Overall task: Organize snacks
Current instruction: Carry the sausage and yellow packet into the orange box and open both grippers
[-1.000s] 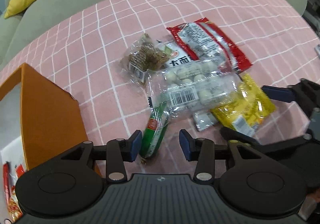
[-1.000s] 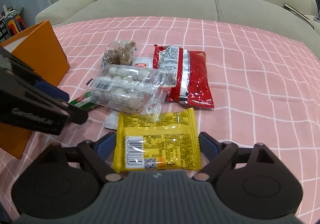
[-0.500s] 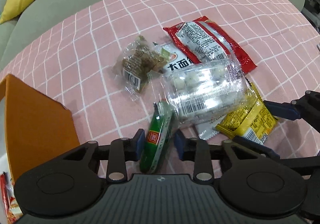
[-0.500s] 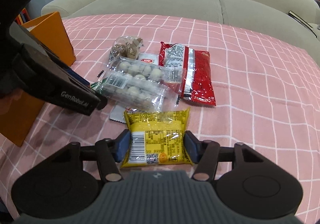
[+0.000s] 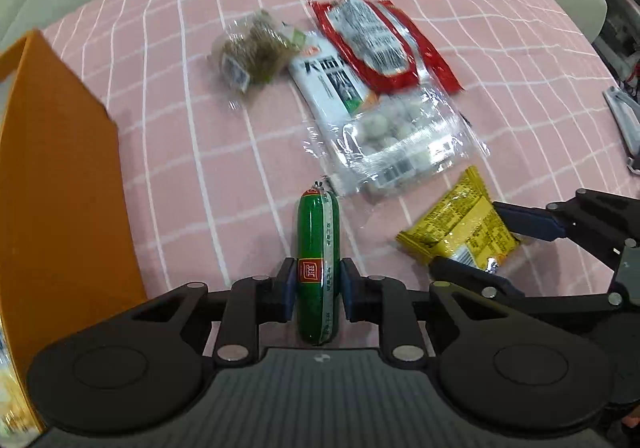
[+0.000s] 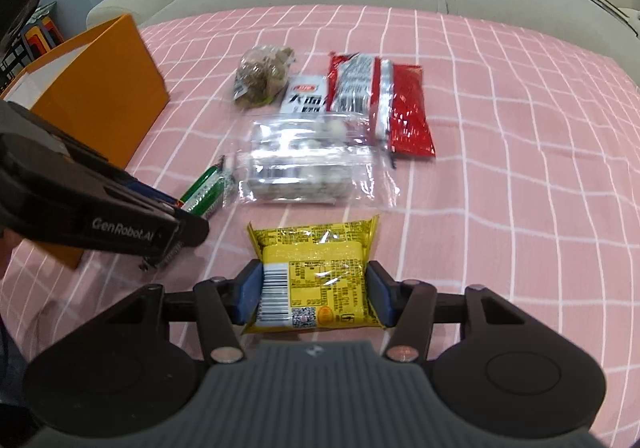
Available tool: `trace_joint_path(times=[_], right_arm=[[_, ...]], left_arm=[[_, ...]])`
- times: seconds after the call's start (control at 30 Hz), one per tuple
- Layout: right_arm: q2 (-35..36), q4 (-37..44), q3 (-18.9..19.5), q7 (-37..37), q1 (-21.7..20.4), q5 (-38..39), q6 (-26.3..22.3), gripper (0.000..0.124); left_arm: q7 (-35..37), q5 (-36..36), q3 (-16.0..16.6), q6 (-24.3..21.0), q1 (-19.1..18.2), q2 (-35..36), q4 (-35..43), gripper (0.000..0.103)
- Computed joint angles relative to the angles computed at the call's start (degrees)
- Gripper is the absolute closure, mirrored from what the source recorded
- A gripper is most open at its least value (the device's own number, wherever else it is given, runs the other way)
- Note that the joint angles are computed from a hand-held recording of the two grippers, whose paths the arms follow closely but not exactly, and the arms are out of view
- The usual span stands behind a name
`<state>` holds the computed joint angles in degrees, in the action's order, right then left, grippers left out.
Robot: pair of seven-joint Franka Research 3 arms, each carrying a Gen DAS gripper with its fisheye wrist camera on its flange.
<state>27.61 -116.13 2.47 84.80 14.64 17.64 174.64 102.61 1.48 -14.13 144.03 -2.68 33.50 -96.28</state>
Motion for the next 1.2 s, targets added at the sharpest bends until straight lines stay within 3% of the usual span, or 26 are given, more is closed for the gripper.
trace_joint_path(times=[0.33,0.47,0.57,0.7,1.03,1.2], right_arm=[[-6.1,-6.4,7.2,-3.0,-5.3,8.5,-0.3,0.071],[-9.0,-8.7,9.3,-5.6,-5.6,11.9,1.9,0.071],[-10.7,-9.3,13.4,-10.1,-8.0,16.3,3.0,0.071],[-11.9,-7.9,15.2,-15.5,-7.7,20.0,3.3,0.071],[-10.0,3.2,12.3,-24.0,-1.5,17.7,-0.8,0.071],[-5.3,13.1,10.2,-25.3,1.7,12.3,-6.5,0.071]], left_arm=[[6.0,-9.7,-3.9,4.7,5.1,-9.0,-11.3,0.079],[10.9,-16.2,-5.0,6.9,7.3,-13.9,-16.0,0.079],[15.2,-22.1,-5.1,8.2,8.4,-17.7,-18.8,0.079],[17.1,-25.9,-2.5,8.0,7.5,-21.5,-20.6,0.079],[22.7,-31.2,4.3,6.0,7.8,-26.4,-20.4,0.079],[20.6,-25.9,6.9,6.1,9.0,-24.3,-16.5,0.079]])
